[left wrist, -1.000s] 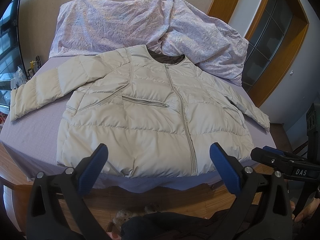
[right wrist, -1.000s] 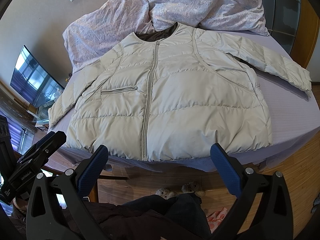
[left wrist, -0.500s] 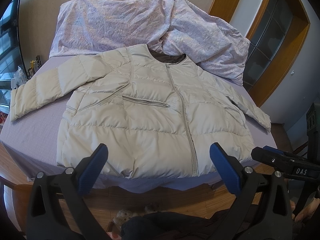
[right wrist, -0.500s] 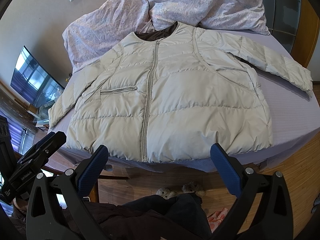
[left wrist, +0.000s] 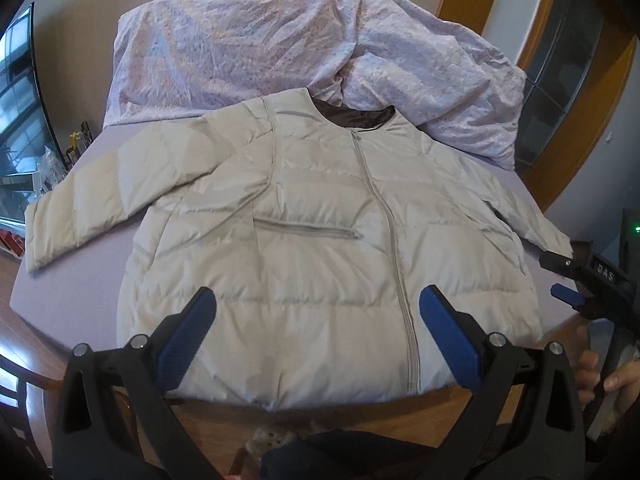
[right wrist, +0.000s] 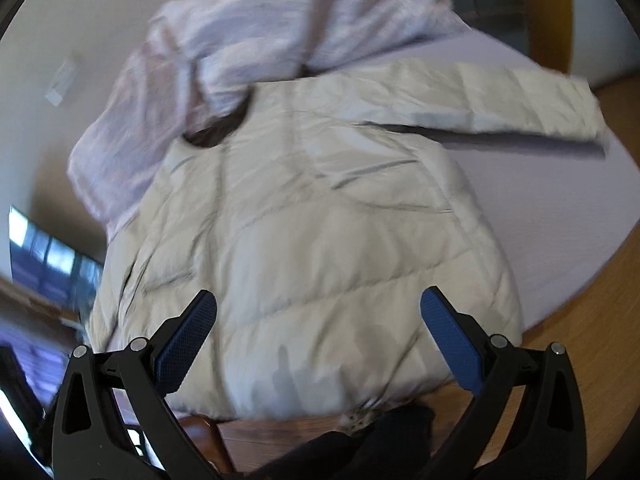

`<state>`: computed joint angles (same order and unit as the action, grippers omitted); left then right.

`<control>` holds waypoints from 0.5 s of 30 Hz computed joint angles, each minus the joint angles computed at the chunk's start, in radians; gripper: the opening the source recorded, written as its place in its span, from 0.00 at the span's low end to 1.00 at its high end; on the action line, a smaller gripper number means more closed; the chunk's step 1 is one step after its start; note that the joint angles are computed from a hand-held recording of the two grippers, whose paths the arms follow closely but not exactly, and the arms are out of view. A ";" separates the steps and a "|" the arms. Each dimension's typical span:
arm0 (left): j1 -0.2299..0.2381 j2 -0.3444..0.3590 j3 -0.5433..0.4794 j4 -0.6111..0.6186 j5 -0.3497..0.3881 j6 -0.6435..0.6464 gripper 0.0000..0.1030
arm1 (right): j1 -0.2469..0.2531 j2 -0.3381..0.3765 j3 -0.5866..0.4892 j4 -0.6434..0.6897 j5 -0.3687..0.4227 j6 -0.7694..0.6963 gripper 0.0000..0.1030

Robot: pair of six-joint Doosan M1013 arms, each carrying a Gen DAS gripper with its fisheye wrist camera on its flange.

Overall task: Fold large clothes
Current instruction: 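Grasp the beige jacket's sleeve cuff with the right gripper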

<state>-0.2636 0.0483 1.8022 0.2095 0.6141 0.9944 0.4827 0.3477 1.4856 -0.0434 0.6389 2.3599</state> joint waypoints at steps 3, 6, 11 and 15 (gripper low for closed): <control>0.002 0.025 -0.028 0.005 0.024 -0.013 0.98 | -0.042 0.007 -0.001 -0.075 0.013 0.117 0.99; 0.004 0.053 -0.060 0.000 0.057 -0.024 0.98 | -0.093 0.007 0.005 -0.147 0.028 0.236 0.99; -0.002 0.089 -0.096 0.000 0.095 -0.047 0.98 | -0.175 0.014 0.002 -0.263 0.086 0.398 0.99; -0.011 0.111 -0.120 0.000 0.123 -0.063 0.98 | -0.234 0.020 0.000 -0.319 0.133 0.477 0.99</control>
<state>-0.2743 0.1589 1.6821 0.2093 0.7367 0.9314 0.2489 0.3677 1.4853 -0.3624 0.7724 2.8365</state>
